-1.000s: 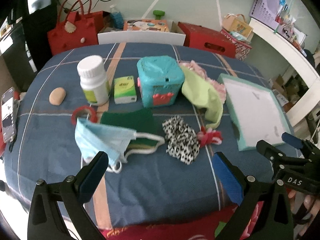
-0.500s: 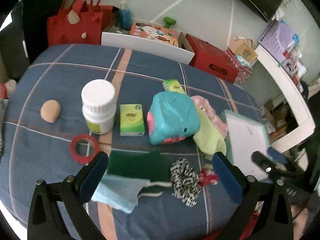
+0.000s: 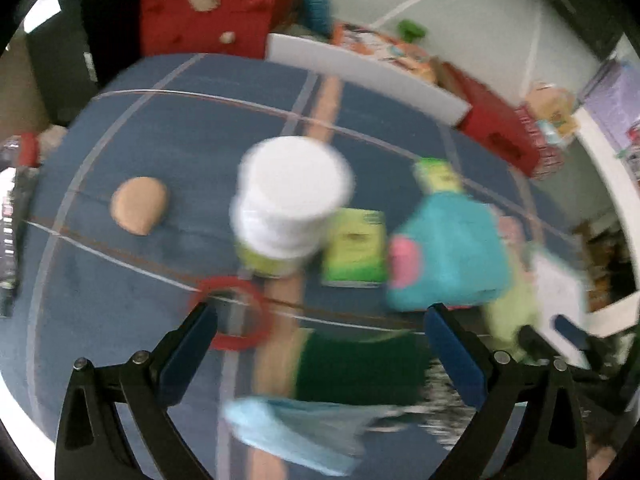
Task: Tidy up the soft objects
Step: 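Grasp the light green cloth with the right tool while the left tool grasps the red tape roll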
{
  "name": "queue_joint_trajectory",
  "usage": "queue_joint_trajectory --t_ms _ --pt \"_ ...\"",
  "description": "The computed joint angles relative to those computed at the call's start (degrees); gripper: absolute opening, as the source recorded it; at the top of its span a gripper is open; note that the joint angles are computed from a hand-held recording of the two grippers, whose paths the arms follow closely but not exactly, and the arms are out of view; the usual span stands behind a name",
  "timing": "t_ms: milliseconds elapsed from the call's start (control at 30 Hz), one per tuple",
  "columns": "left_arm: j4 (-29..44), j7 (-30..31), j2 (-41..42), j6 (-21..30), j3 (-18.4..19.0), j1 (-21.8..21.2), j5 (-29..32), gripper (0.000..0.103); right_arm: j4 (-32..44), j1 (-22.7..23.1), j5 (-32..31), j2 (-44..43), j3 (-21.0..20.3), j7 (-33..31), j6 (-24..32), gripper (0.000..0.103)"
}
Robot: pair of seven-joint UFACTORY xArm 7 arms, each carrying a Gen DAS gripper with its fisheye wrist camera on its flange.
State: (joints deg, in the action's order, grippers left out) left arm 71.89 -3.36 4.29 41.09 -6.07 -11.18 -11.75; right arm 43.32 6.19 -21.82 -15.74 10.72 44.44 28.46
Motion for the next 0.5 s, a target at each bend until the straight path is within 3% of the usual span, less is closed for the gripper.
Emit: queue_joint_trajectory --t_ms 200,333,500 --pt "-0.75 0.70 1.79 0.47 1.17 2.49 -5.21 0.100 0.74 1.04 -0.93 1.99 0.45 -0.97 0.22 0.090" --pt "-0.25 2.99 3.30 1.38 0.70 3.70 -10.15 0.091 0.46 1.87 0.05 2.16 -0.03 -1.63 -0.01 0.082" --pt "0.80 -0.30 4.61 1.71 0.92 2.62 -4.32 0.089 0.17 2.37 1.72 2.20 -0.60 -2.70 -0.64 0.059"
